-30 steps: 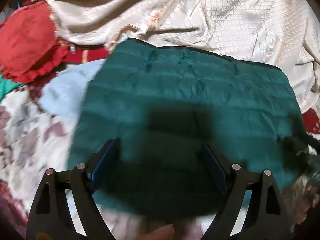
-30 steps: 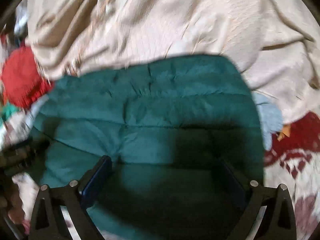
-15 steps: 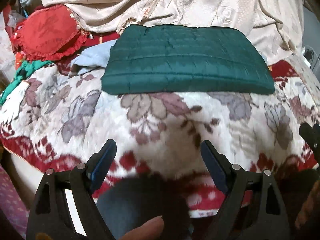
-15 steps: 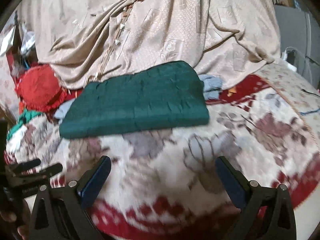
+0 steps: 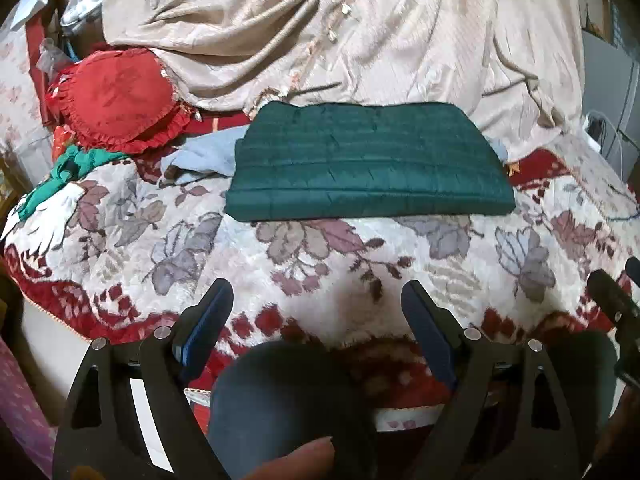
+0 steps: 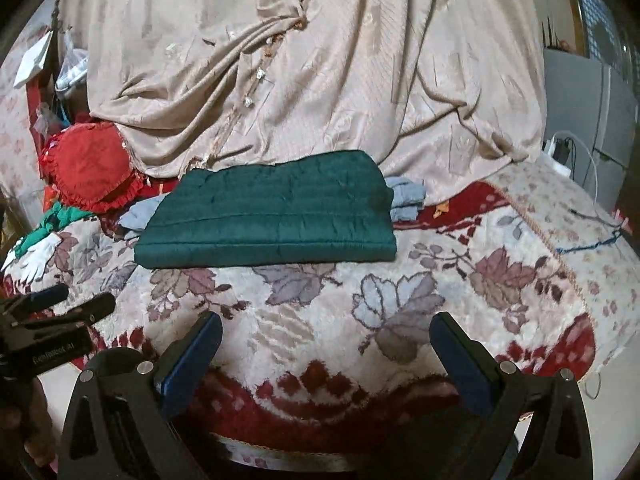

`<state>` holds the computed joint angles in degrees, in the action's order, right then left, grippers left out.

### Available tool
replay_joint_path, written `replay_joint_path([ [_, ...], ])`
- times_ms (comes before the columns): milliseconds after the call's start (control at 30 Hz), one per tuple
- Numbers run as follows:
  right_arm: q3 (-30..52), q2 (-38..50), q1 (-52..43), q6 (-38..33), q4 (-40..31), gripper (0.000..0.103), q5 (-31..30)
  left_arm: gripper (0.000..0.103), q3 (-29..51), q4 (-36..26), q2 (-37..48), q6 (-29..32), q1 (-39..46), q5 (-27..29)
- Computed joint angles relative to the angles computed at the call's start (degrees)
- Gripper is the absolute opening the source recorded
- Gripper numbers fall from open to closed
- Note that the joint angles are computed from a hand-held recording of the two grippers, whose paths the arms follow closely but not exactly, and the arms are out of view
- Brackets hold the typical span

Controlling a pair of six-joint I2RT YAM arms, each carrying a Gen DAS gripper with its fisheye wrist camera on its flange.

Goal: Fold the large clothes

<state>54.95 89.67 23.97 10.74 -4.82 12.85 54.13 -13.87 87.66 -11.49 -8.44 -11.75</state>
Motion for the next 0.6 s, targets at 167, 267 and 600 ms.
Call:
replay_joint_path([
  [167, -0.5, -1.6, 1.9, -1.5, 0.3, 0.103, 2.5, 0.086, -0.3, -0.2, -1.7, -0.3, 0.3, 0.6],
  [267, -0.8, -2.3, 2.2, -1.5, 0.3, 0.103, 2.6, 0.086, -0.6, -0.2, -2.4, -0.6, -0.2, 0.3],
  [600, -1.1, -2.6, 2.1, -1.9, 0.5, 0.103, 2.4, 0.086, -1.1, -0.3, -3.1, -0.7, -1.1, -0.5],
])
